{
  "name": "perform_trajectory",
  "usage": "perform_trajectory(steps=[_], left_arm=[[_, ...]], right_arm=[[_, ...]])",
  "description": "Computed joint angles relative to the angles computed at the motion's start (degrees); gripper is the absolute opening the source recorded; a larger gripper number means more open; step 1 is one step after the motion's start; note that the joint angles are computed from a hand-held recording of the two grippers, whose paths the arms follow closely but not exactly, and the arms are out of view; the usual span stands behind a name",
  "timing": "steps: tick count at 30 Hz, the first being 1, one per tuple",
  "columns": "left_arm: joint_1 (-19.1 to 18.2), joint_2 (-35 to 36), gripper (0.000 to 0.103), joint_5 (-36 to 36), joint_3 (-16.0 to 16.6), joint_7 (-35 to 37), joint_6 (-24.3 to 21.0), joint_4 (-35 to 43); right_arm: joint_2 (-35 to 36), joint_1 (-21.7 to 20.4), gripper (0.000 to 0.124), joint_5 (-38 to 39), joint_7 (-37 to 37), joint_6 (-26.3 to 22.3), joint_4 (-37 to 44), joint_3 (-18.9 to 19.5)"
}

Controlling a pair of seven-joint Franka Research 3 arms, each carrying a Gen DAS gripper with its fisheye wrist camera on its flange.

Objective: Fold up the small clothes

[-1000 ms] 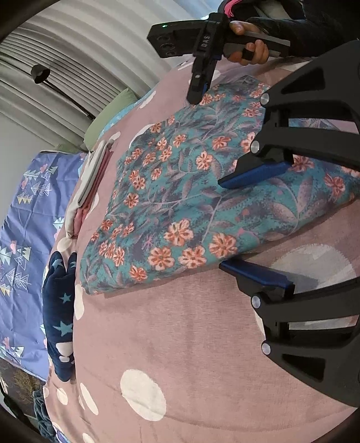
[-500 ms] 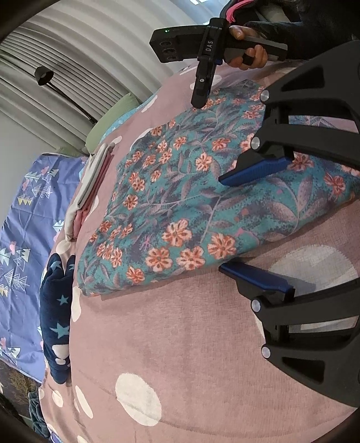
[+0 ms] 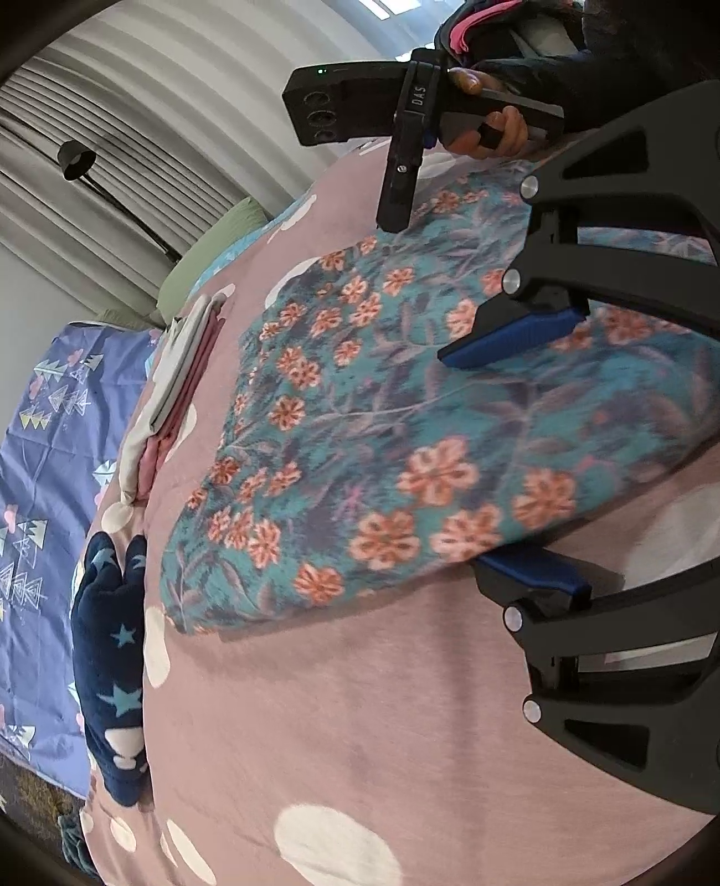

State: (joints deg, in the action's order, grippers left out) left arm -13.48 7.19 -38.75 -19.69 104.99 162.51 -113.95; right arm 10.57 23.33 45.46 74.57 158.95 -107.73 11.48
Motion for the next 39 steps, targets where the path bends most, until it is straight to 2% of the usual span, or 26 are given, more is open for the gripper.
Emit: perform_trajectory(steps=[4, 9, 16, 18, 23, 26, 30, 35, 37, 39], left_arm=[[0.43, 0.39, 0.061, -1.91, -0.4, 1.75, 0.04, 0.42], [1.1, 1.29, 0.061, -6.01, -0.85, 5.92, -0.88, 1.59], [0.73, 5.19, 0.06, 3.06, -0.75, 1.34, -1.71, 6.04], [0.98, 5.93, 0.057, 5.0, -0.93, 0.04, -1.68, 6.81], [1.81, 7.22, 0.038, 8.71, -1.74, -2.81, -1.34, 8.07], [0.8, 7.13, 0.031, 13.67, -1.11, -5.58, -0.3, 7.82], [-1.43, 5.71, 0.025, 22.82, 0.74, -11.72, 2.05, 6.39], [-2.44, 1.66, 0.024, 30.2, 1.1, -17.19, 6.34, 3.46], [-3.51, -0.38, 0.024, 34.17, 1.62, -19.51, 8.07, 2.62], [-4.45, -1.52, 0.024, 37.45, 1.87, -21.44, 8.8, 2.64]], right_arm=[[0.92, -0.05, 0.066, -0.83, 0.13, -1.16, 1.25, -0.08], [0.64, -0.52, 0.066, 0.82, -3.03, -2.8, 1.03, 0.18], [8.35, -0.48, 0.056, -3.06, -2.8, -4.92, 10.35, 0.12], [9.3, -0.81, 0.049, -3.83, -2.35, -5.35, 11.64, 0.26], [8.85, -0.24, 0.041, -6.48, -0.91, -3.81, 10.79, 0.09], [7.7, 2.63, 0.035, -13.27, 5.24, -1.25, 9.26, -2.05], [4.94, 7.24, 0.024, -26.27, 15.93, 3.35, 6.07, -5.82], [-1.55, 11.06, 0.022, -41.63, 28.32, 10.57, -0.57, -8.83], [-4.94, 11.99, 0.021, -48.72, 34.87, 13.4, -3.94, -10.19], [-8.56, 12.52, 0.021, -59.49, 44.75, 15.66, -7.24, -11.84]])
